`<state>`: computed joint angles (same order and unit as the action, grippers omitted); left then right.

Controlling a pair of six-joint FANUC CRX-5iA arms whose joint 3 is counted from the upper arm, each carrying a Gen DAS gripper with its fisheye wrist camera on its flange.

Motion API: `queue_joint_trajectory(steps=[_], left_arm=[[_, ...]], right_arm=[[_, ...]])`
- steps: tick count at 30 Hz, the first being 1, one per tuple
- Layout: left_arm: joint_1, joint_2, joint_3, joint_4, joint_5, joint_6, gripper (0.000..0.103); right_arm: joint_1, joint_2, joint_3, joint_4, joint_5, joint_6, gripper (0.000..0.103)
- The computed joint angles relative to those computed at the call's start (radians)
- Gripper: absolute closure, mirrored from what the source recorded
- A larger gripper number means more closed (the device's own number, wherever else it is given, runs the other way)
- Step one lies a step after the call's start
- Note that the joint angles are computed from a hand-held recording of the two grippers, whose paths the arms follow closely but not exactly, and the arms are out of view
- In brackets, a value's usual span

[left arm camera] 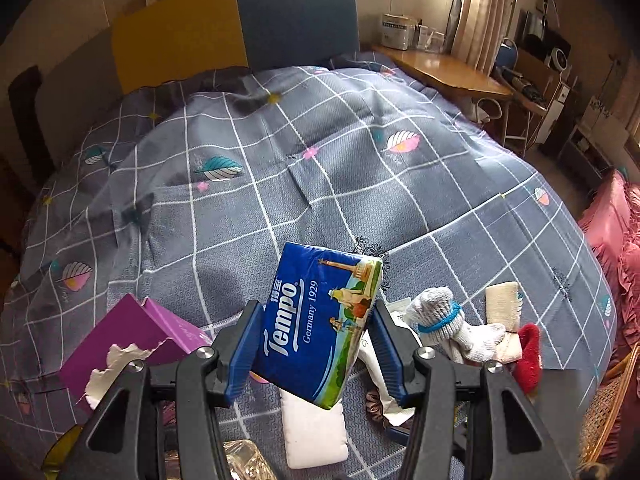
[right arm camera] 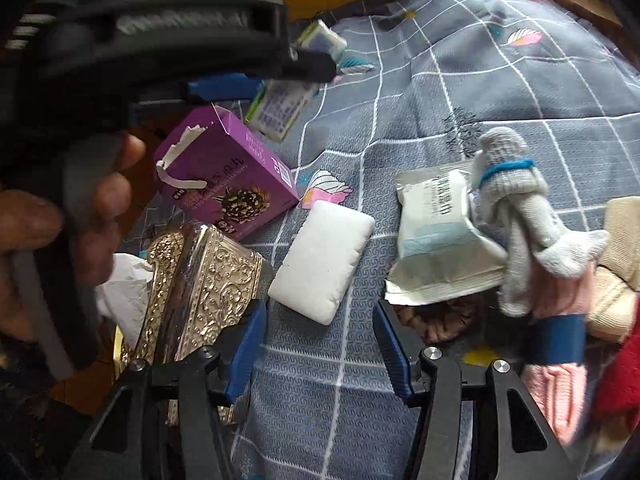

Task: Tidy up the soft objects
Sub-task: 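Carry the Tempo pack into the gold tray with the left tool while the right tool grasps the white sponge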

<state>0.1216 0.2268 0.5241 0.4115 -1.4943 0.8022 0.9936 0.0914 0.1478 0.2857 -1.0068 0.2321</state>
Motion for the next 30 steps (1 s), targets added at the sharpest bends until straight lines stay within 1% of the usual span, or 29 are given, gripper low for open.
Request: queue_joint_trajectory(steps=[3,4,6,8,9,14,17,19,21,23,26,27,30], left_arm=[[0.013,0.006,0.016,0.023,-0.015,-0.004,0.049],[0.015,0.009,0.025,0.028,-0.017,-0.003,0.049],[0.024,0.022,0.052,0.049,-0.016,0.007,0.049],[0.045,0.035,0.080,0.086,-0.007,0.026,0.049],[0.058,0.047,0.107,0.100,-0.003,0.045,0.049],[0.148,0.110,0.230,0.137,0.019,0.137,0.049],[0.219,0.149,0.291,0.127,0.026,0.206,0.049],[0.272,0.164,0.308,0.116,0.036,0.237,0.049],[0.322,0.153,0.279,0.108,0.060,0.232,0.049],[0.372,0.128,0.224,0.108,0.092,0.208,0.049],[0.449,0.105,0.157,0.127,0.095,0.184,0.049],[0.470,0.093,0.131,0.132,0.100,0.173,0.049],[0.550,0.044,0.024,0.158,0.118,0.120,0.049]], right_arm=[[-0.029,0.050,0.038,-0.037,0.009,-0.035,0.043],[-0.037,0.065,0.051,-0.040,0.006,-0.049,0.038],[-0.050,0.091,0.076,-0.047,-0.008,-0.079,0.034],[-0.060,0.111,0.097,-0.055,-0.013,-0.086,0.034],[-0.062,0.127,0.119,-0.052,-0.036,-0.085,0.033],[-0.071,0.203,0.225,-0.070,-0.133,-0.037,0.033],[-0.084,0.224,0.257,-0.090,-0.156,-0.016,0.033],[-0.090,0.244,0.286,-0.093,-0.177,-0.003,0.033],[-0.097,0.267,0.319,-0.108,-0.198,0.013,0.033],[-0.096,0.287,0.348,-0.113,-0.218,0.036,0.034],[-0.087,0.326,0.402,-0.101,-0.280,0.076,0.038],[-0.082,0.333,0.411,-0.092,-0.296,0.086,0.041],[-0.073,0.337,0.419,-0.080,-0.323,0.108,0.045]])
